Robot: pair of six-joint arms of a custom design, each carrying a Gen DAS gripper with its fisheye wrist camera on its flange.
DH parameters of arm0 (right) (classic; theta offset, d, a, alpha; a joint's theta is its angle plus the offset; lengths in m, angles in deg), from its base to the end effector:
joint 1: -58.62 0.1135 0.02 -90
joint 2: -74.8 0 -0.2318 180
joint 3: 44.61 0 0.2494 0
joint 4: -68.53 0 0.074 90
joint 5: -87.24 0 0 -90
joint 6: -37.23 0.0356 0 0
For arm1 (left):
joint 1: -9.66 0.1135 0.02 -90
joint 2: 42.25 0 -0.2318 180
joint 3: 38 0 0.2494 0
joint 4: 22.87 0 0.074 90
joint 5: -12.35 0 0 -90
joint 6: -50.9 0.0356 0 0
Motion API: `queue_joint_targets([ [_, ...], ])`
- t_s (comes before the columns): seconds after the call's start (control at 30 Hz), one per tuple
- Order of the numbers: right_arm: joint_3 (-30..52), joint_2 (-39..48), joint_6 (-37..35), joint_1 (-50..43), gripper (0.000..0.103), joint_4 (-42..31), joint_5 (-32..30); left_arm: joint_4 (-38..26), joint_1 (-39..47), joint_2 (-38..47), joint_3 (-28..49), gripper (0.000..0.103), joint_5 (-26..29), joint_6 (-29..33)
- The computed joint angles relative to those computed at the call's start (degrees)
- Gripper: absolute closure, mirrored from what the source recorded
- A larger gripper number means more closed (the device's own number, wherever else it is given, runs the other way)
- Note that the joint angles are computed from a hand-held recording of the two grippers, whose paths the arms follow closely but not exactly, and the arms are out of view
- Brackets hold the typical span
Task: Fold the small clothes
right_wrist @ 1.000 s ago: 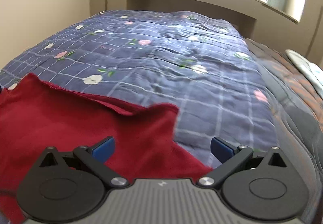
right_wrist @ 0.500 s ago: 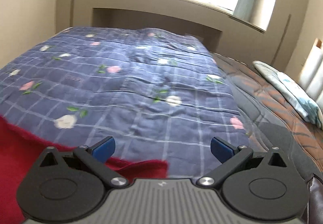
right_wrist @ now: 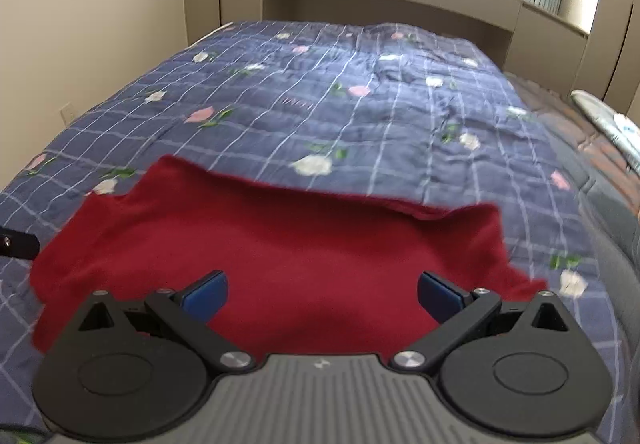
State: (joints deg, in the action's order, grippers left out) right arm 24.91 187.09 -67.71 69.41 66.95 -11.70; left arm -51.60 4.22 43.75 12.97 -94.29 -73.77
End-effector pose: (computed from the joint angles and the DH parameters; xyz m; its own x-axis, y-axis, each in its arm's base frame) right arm 0.3615 0.0745 0.0823 -0.5876 -0.3713 -0.7189 -0.4612 0.8837 -0.0794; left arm 0.2557 -0.0141 0.1046 -0.7143 -0.4795 -0.5097 -0.5369 0.8427 -0.0403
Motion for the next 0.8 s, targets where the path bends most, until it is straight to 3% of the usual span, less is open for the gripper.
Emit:
queue_joint_targets([
  [0.17, -5.2, -1.6, 0.8, 3.8, 0.0, 1.9, 3.0, 2.6, 4.5, -6.5, -9.4, 0.001, 4.1, 1.9],
  [0.3, -7.3, -0.5, 0.0, 5.8, 0.0, 5.4, 5.5, 8.7, 7.8, -7.8, -15.4, 0.001, 10.4, -0.1],
  [0.8, 0.5, 7.6, -0.8, 8.4, 0.0, 3.4, 12.2, 29.9, 5.5, 6.8, -18.1, 0.001, 15.2, -1.5],
])
